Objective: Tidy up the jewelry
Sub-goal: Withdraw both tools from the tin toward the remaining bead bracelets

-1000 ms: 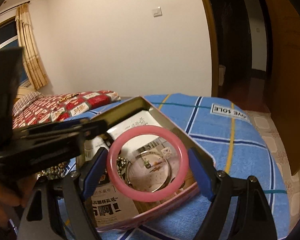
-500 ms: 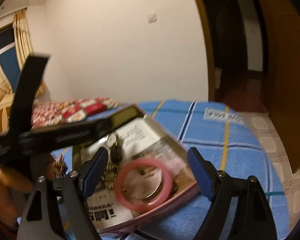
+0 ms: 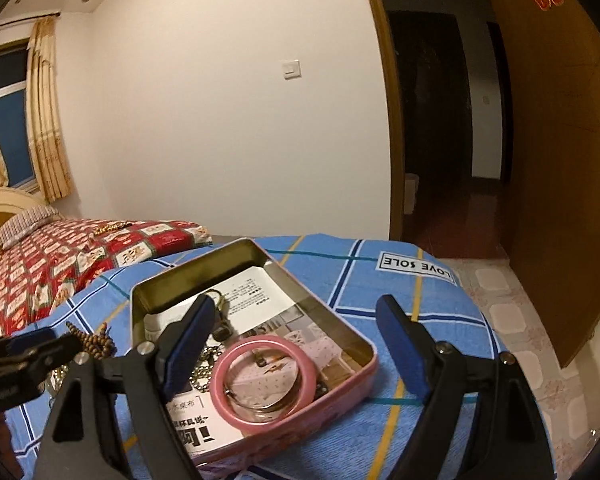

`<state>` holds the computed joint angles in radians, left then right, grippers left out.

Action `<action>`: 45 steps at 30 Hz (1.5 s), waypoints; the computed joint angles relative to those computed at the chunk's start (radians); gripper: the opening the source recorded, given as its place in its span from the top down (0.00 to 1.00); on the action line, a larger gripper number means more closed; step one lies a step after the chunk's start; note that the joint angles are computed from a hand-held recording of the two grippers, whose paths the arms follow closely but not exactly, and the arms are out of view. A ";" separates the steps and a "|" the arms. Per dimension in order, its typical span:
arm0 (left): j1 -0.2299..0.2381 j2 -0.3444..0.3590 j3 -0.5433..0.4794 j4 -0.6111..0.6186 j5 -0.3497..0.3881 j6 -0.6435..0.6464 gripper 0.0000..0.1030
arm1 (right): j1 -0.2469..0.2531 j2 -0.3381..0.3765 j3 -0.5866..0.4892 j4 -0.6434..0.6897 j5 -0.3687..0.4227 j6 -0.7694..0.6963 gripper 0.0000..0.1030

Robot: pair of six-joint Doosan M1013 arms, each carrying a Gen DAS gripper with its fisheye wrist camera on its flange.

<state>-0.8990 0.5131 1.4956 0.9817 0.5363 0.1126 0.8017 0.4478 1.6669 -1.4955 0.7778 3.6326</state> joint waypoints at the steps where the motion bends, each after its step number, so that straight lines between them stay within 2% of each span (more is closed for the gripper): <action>1: -0.003 -0.011 0.018 0.018 0.013 -0.021 0.41 | 0.003 0.002 -0.002 0.002 0.010 -0.006 0.17; 8: -0.001 -0.060 0.103 0.114 0.125 -0.133 0.41 | 0.014 0.008 -0.011 0.034 0.049 -0.014 0.17; 13: 0.006 -0.067 0.130 0.129 0.199 -0.166 0.41 | 0.029 0.011 -0.016 0.049 0.068 -0.032 0.17; 16: 0.023 -0.074 0.141 0.088 0.172 -0.178 0.41 | 0.039 0.011 -0.017 0.054 0.062 -0.035 0.17; 22: 0.033 -0.075 0.144 0.046 0.157 -0.172 0.41 | 0.067 0.007 -0.015 0.000 -0.062 0.020 0.17; 25: 0.035 -0.079 0.151 0.052 0.146 -0.191 0.41 | 0.073 0.023 -0.047 0.013 -0.186 -0.059 0.17; 27: 0.034 -0.080 0.153 0.062 0.154 -0.210 0.41 | 0.068 0.048 -0.094 0.137 -0.273 -0.219 0.18; 31: 0.033 -0.081 0.154 0.062 0.153 -0.214 0.41 | 0.050 0.098 -0.184 0.486 -0.311 -0.585 0.18; 36: 0.037 -0.075 0.145 0.025 0.154 -0.175 0.41 | 0.026 0.128 -0.234 0.734 -0.321 -0.809 0.18; 41: 0.038 -0.076 0.146 0.022 0.151 -0.175 0.41 | 0.014 0.161 -0.293 0.931 -0.264 -1.015 0.19; 44: 0.041 -0.077 0.148 0.012 0.145 -0.178 0.41 | 0.000 0.161 -0.289 1.012 -0.302 -1.076 0.19; 45: 0.042 -0.077 0.148 0.007 0.143 -0.177 0.41 | 0.000 0.160 -0.286 1.016 -0.310 -1.079 0.23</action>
<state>-0.8568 0.4361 1.6435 0.9889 0.6796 -0.0641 0.8017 0.6076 1.3812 -0.4791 0.4683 2.5535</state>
